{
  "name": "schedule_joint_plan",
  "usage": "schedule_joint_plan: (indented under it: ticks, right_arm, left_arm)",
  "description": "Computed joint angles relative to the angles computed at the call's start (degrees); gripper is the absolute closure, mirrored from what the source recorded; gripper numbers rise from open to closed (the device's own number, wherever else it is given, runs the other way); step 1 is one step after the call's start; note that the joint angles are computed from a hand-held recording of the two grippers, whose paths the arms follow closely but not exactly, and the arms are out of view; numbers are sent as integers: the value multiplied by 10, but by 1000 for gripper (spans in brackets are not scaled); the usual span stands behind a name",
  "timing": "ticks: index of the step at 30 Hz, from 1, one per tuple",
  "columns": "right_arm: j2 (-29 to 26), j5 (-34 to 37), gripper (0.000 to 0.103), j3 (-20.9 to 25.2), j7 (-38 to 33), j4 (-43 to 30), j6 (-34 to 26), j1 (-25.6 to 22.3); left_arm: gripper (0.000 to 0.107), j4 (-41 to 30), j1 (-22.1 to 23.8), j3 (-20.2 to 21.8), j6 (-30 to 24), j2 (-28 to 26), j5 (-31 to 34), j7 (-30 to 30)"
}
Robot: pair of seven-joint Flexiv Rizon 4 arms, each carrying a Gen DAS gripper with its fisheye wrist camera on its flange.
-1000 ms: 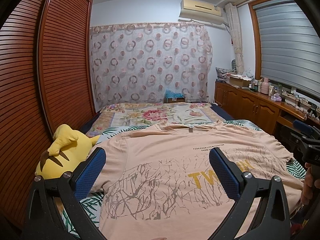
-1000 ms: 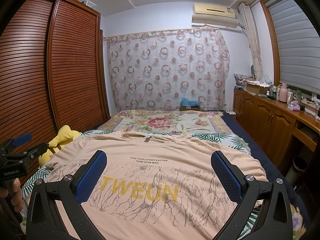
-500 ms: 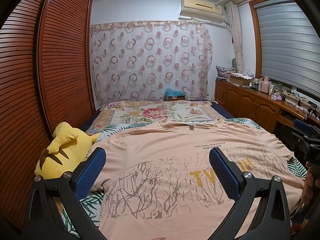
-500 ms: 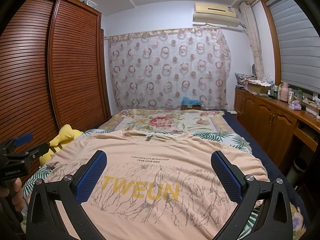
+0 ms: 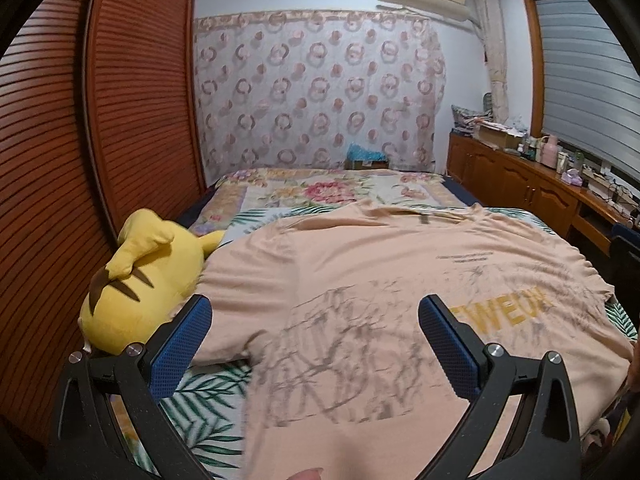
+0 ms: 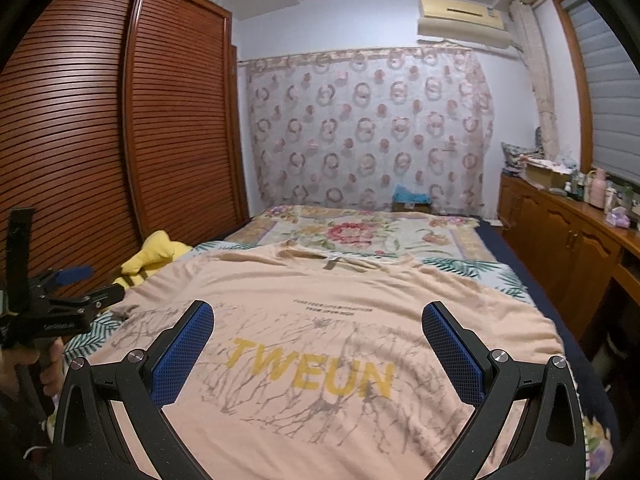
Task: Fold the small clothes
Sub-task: 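Lower the left tool onto the shirt's side edge and close it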
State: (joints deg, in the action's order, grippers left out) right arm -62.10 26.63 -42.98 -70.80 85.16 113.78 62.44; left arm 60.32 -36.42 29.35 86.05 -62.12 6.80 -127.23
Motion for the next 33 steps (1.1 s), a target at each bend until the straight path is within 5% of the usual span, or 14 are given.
schedule_joint_plan:
  ticks: [6,14,17,19,33]
  right_arm:
    - [26,-52,0,62,-22,-7,3,-51]
    - [51,-164,0,175,-51,-47,-31,-151]
    - [61,-223,0,223,-52,-65,-61,-194]
    - [65,-264,0,255,-50,-78,-81,-223]
    - [32,-471,0,506,-98,-209,-231,-397]
  left_arm:
    - [4,33,19,-10,8,14,-1,17]
    - [4,78,82,-93,49,31,-30,103]
    - [4,81,81,-82,40,28,-49,125]
    - [10,80,75,-66,26,25,-60,132]
    - [47,9,198,-231,-84,-8,-107,294]
